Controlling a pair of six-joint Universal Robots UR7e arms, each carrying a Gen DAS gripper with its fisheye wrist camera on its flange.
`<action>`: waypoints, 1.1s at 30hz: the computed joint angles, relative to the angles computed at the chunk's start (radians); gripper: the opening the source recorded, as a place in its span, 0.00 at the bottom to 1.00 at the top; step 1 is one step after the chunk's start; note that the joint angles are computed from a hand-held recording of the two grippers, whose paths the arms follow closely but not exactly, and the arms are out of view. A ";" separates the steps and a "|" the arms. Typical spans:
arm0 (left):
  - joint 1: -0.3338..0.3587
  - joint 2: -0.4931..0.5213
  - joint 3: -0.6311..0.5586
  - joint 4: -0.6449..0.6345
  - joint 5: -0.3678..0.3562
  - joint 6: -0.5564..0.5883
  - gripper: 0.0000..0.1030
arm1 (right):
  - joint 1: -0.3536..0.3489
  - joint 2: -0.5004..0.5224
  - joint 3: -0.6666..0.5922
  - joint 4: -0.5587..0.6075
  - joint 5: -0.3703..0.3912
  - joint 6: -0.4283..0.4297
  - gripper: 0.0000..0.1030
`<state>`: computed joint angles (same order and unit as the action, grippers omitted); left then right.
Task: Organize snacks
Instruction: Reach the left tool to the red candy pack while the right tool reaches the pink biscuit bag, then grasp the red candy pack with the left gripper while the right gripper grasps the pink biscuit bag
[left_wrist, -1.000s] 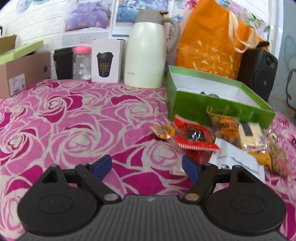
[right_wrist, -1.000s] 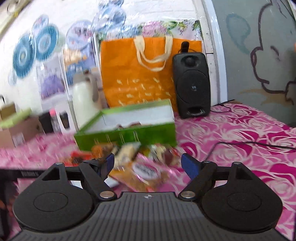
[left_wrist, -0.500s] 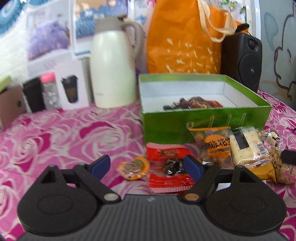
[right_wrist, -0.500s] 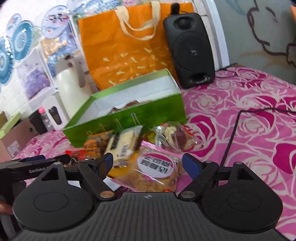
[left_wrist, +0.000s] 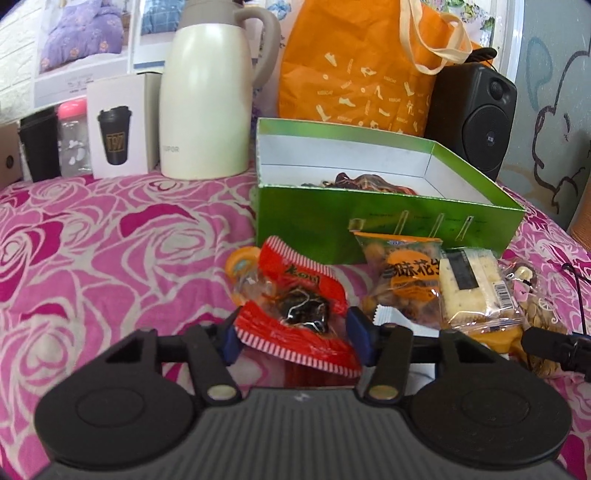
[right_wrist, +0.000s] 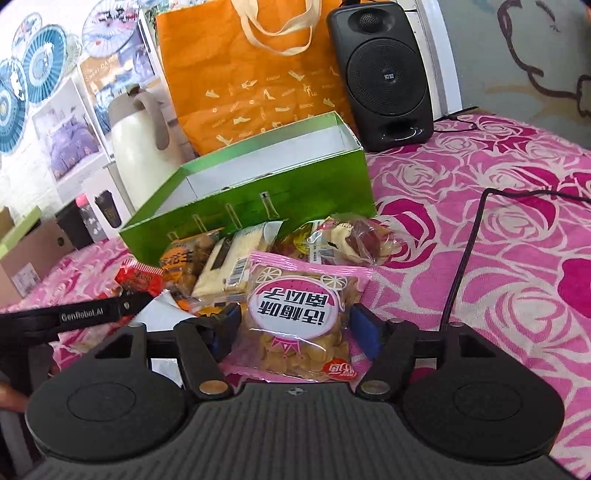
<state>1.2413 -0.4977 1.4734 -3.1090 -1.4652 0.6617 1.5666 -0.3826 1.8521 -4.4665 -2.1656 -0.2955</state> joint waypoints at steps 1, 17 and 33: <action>0.003 -0.006 0.008 -0.005 -0.006 -0.006 0.51 | -0.003 -0.001 0.007 -0.006 0.009 0.004 1.00; 0.028 -0.055 0.094 -0.090 -0.075 -0.015 0.22 | 0.033 0.040 -0.016 -0.138 0.003 -0.146 0.87; 0.040 -0.099 0.132 -0.126 -0.111 -0.085 0.05 | 0.070 0.076 -0.053 -0.158 -0.005 -0.262 0.85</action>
